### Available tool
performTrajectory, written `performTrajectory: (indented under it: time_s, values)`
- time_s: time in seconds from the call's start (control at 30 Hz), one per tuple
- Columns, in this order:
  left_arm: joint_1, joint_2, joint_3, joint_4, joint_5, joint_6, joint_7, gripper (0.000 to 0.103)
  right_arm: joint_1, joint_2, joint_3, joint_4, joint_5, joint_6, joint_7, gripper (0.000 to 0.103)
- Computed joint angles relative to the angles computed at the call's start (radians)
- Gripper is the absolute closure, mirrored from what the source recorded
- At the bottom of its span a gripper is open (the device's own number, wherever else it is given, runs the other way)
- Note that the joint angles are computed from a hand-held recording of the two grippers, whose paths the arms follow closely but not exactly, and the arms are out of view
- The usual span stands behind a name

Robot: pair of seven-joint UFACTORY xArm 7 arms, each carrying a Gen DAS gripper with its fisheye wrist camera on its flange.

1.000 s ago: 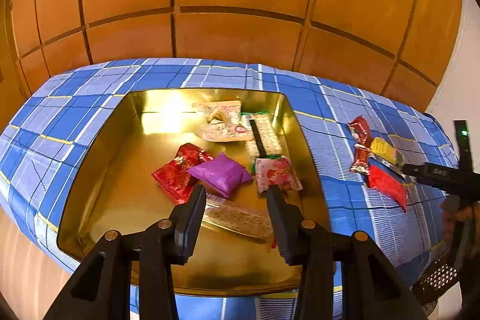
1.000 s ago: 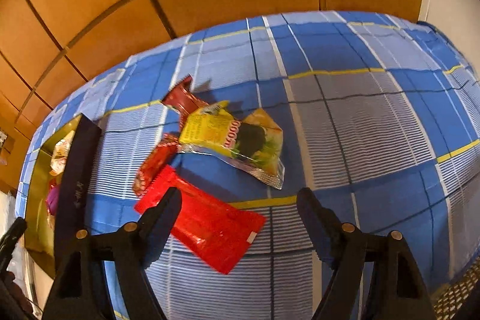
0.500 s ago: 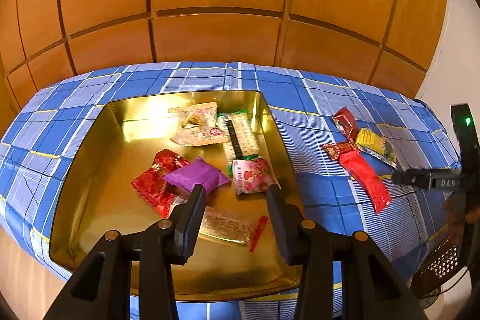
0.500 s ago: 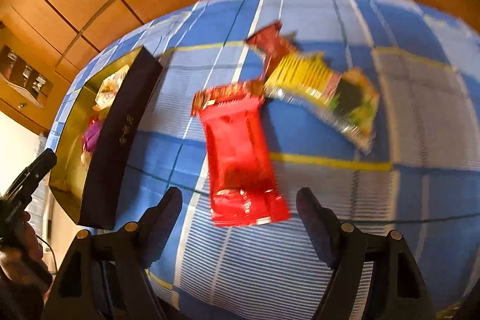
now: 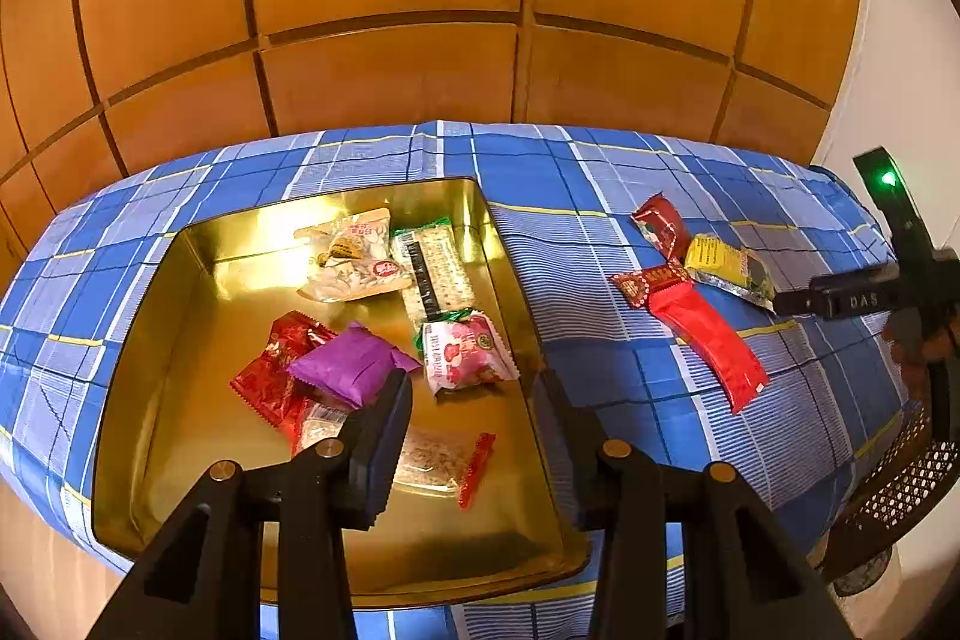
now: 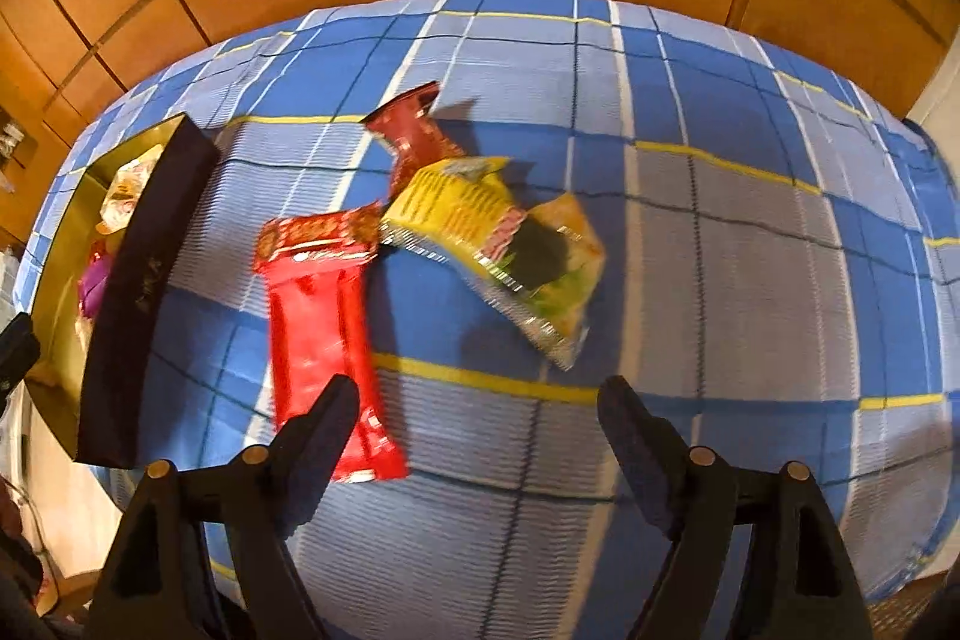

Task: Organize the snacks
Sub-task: 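Move the open right gripper back over the long red bar on the table, then grasp the long red bar with the right gripper while the left grasps another red candy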

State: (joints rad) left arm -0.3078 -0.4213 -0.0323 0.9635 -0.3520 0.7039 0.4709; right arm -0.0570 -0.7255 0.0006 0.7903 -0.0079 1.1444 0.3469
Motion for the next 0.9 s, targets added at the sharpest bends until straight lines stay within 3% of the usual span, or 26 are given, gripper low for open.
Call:
performTrajectory:
  time_s: [0.2, 0.4, 0.63, 0.9]
  values:
    - [0.0, 0.009, -0.02, 0.011, 0.026, 0.001, -0.015, 0.06, -0.008, 0.064, -0.048, 0.023, -0.02, -0.006, -0.112, 0.02]
    - [-0.005, 0.022, -0.035, 0.025, 0.049, 0.012, -0.026, 0.06, -0.055, 0.074, -0.067, -0.015, 0.012, -0.033, -0.101, 0.02]
    - [-0.008, 0.048, -0.059, 0.052, 0.082, 0.043, -0.063, 0.06, -0.02, 0.058, -0.131, -0.016, 0.145, -0.085, -0.178, 0.018]
    - [-0.023, 0.06, -0.07, 0.073, 0.097, 0.045, -0.064, 0.06, -0.016, 0.08, -0.096, -0.004, 0.151, -0.064, -0.209, 0.015]
